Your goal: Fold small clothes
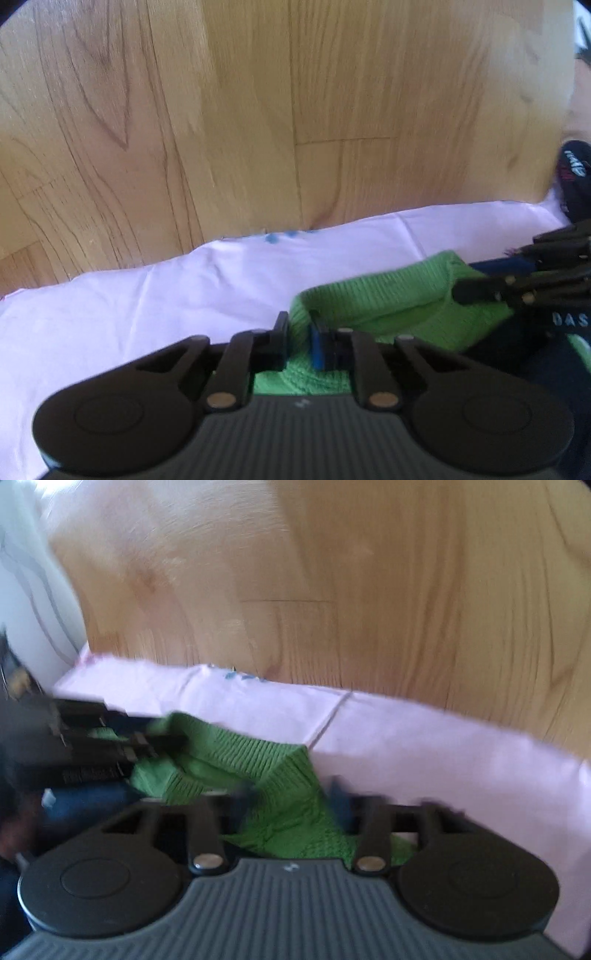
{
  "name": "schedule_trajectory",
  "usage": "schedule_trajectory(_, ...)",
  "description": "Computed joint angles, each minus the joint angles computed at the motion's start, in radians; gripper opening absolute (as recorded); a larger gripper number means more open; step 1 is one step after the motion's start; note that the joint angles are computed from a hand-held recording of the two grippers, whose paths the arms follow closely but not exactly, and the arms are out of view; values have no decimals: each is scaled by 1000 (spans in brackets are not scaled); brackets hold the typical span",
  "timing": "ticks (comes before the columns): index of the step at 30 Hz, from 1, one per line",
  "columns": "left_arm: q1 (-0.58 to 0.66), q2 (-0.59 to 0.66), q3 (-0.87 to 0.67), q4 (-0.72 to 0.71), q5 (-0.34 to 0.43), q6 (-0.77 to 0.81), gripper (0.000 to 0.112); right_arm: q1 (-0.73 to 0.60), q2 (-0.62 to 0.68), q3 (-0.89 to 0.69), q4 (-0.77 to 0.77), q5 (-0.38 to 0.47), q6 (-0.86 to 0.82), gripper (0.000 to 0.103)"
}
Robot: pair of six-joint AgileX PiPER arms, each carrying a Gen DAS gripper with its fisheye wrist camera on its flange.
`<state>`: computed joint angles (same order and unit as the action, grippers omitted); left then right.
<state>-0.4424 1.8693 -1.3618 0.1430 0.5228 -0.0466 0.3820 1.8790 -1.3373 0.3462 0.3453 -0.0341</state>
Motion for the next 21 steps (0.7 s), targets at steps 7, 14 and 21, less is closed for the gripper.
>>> schedule_trajectory(7,18,-399,256,-215,-72,206,11,133,-329,209,-593,-72,570,16)
schedule_trajectory(14,74,-919,601,-485,1,495,11,572,-710,434,-1286,209,1222,16)
schedule_trajectory(21,-198,-1333,868,-107,167,-19,11,1183,-679,600,-1579,679,1744,16)
